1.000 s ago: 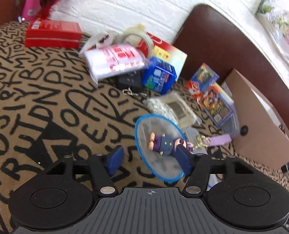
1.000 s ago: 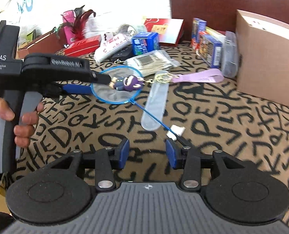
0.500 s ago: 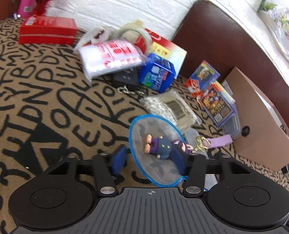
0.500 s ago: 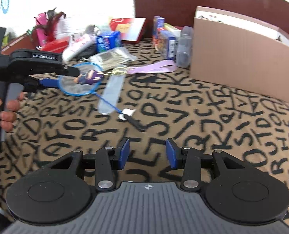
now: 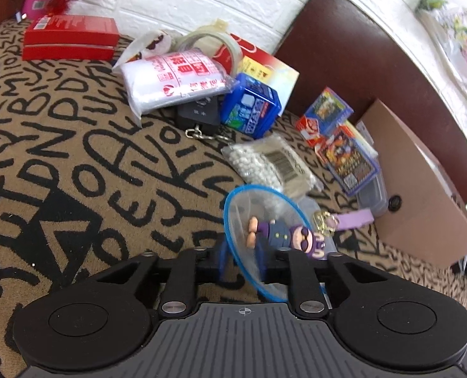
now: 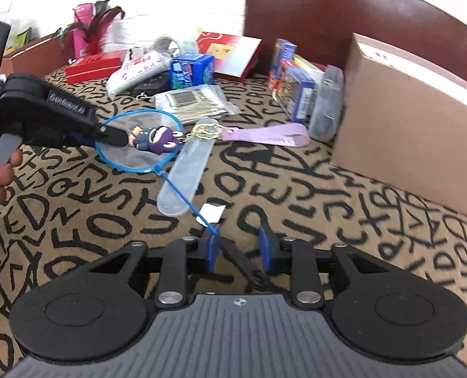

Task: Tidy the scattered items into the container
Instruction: 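Lift the keychain with the left gripper while the right gripper reaches its lilac strap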

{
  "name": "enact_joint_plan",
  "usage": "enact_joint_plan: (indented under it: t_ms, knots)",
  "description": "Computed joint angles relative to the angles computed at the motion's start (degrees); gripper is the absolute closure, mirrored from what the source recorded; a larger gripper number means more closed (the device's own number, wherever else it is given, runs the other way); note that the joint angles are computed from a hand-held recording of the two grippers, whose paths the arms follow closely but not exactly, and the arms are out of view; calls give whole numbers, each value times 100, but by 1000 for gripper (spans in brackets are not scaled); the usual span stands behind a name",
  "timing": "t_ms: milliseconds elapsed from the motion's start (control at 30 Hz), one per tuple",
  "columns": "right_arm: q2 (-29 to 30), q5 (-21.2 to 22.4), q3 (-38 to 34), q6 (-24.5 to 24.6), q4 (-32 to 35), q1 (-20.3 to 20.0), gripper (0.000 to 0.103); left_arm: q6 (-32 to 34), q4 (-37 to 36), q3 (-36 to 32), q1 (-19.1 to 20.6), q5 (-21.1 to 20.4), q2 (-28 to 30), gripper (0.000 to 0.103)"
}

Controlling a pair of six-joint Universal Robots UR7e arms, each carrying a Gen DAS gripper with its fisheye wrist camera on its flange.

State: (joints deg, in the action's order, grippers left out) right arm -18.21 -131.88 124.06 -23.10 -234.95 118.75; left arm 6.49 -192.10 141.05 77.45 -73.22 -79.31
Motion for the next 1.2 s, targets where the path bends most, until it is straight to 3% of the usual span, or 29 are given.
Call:
enact_joint_plan:
  t_ms: [100, 167, 233, 367, 500, 633, 767, 967, 1000, 1033, 1067, 1133, 1200]
  knots:
    - [4, 5, -39, -212, 67, 22, 83, 39, 17, -64, -41, 58, 77, 64]
    - [-16, -34, -33, -278, 132, 69, 85, 107, 34, -40, -157, 286, 73, 86]
    - [-102, 62, 77, -198, 228, 126, 87, 9, 212, 5, -199, 314, -80, 90]
    - [-407, 604, 408, 236, 491, 151, 88, -52, 225, 235, -433, 537, -477, 92]
    - [-783, 1629, 801, 949, 370, -85, 89, -206, 233, 494, -717, 449, -1152, 96]
    - [-763, 1542, 724, 1124, 460, -104, 89, -167, 280, 516, -799, 457, -1250, 97]
    - [-850, 1760, 768, 1169, 986, -176, 89, -403, 524, 479, -690, 510, -1220, 96]
    - [-934, 1974, 803, 1172, 772, -248, 75, -414, 594, 444, -480, 905, -1101, 94]
    - [-960, 2041, 794, 1144, 757, -263, 65, -468, 629, 427, -413, 910, -1095, 93]
    - [-976, 2120, 792, 1114, 736, -274, 52, -503, 662, 415, -351, 902, -1103, 88]
    - [-999, 2252, 808, 1060, 693, -300, 47, -500, 653, 415, -304, 893, -1110, 81]
    - [-1066, 2548, 872, 963, 558, -379, 46, -445, 538, 463, -291, 992, -1125, 71]
    - [-1127, 2537, 906, 935, 454, -382, 45, -424, 499, 465, -243, 1023, -1150, 69]
